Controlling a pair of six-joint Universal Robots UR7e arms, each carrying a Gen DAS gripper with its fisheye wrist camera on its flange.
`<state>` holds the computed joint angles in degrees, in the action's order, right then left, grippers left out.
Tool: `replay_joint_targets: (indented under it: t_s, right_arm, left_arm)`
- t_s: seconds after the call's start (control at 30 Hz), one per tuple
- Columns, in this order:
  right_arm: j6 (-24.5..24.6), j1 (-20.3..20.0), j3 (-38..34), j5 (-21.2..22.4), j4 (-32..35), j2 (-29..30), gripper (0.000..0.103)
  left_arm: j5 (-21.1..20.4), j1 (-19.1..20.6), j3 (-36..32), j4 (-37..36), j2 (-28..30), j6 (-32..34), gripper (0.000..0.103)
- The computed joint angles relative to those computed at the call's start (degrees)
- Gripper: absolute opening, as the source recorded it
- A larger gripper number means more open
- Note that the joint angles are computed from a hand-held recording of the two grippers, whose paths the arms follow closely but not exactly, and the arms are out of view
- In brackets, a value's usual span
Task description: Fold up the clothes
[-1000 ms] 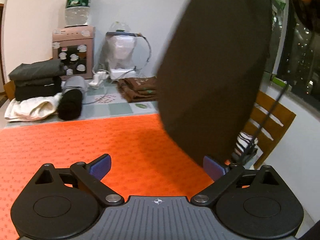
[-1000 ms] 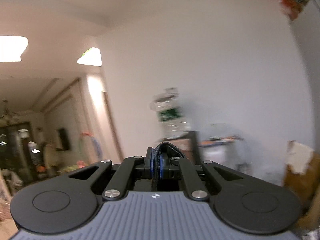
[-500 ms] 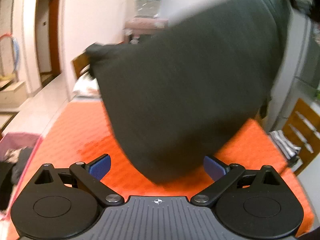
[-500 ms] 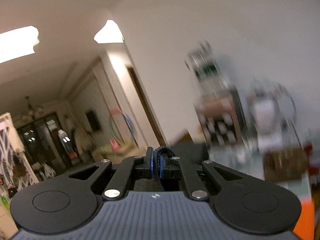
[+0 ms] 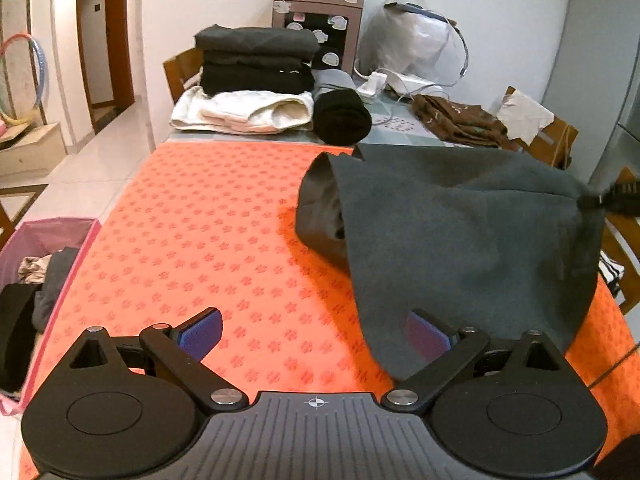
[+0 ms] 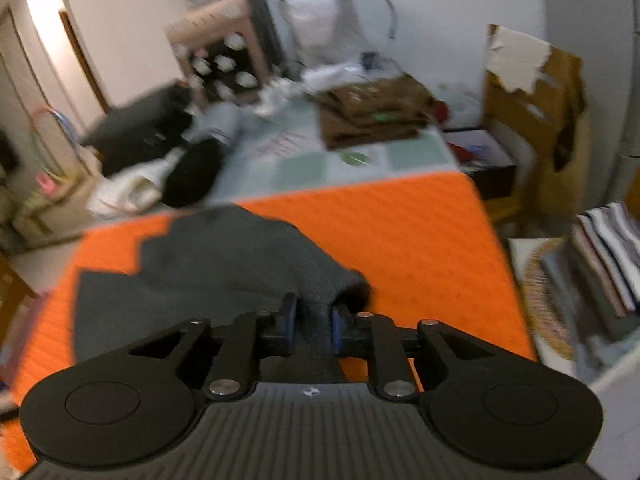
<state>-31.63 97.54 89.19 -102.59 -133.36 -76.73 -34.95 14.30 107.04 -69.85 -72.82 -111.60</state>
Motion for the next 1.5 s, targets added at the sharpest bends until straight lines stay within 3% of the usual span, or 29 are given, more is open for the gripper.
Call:
replay_joint_targets:
  t_s: [0.2, 0.43, 0.67, 0.73, 0.9, 1.07, 1.1, 1.13, 1.2, 1.33, 1.5]
  right_arm:
    - [-2.9, -0.2, 3.4, -4.1, -4.5, -1.6, 0.048]
    - [-0.1, 0.0, 0.8, -1.7, -2.8, -1.0, 0.053]
    - [1.6, 0.3, -2.2, 0.2, -1.1, 0.5, 0.054]
    - [1.1, 0.3, -2.6, 0.0, -0.9, 0.9, 0.056]
    - [0.4, -0.2, -4.4, 1.5, 1.7, 2.5, 0.056]
    - [0.0, 0.2, -5.9, 3.6, 3.9, 4.5, 0.047]
    - [-0.3, 0.5, -6.0, 4.0, 4.1, 4.8, 0.038]
    - [-0.7, 0.8, -6.0, 4.5, 4.6, 4.9, 0.021]
    - [-1.7, 1.5, -5.4, 6.4, 5.4, 4.4, 0.007]
    - [-2.8, 3.5, -2.0, 11.4, 7.2, 1.7, 0.007]
    - [-6.2, 6.7, 2.3, 14.4, 11.6, -1.1, 0.007]
  left_arm:
    - [4.4, 4.1, 1.3, -9.8, -0.1, 7.1, 0.094]
    - [8.1, 9.3, 2.0, -23.3, 0.2, 18.8, 0.086]
    - [9.0, 14.1, 2.5, -38.9, 1.3, 29.4, 0.074]
    - [8.9, 14.9, 1.5, -39.6, 2.1, 30.5, 0.071]
    - [10.0, 14.3, 0.2, -38.9, 3.0, 32.3, 0.073]
    - [11.1, 11.7, -0.7, -35.4, 3.0, 34.0, 0.081]
    - [11.2, 11.2, -0.9, -34.9, 3.0, 34.2, 0.083]
    - [11.3, 10.6, -1.2, -34.4, 3.0, 34.4, 0.084]
    - [11.5, 9.7, -1.5, -34.8, 2.9, 36.0, 0.089]
    - [11.2, 7.9, -0.6, -46.4, 2.9, 49.9, 0.095]
    - [9.9, 6.6, -0.7, -56.7, 4.1, 60.3, 0.097]
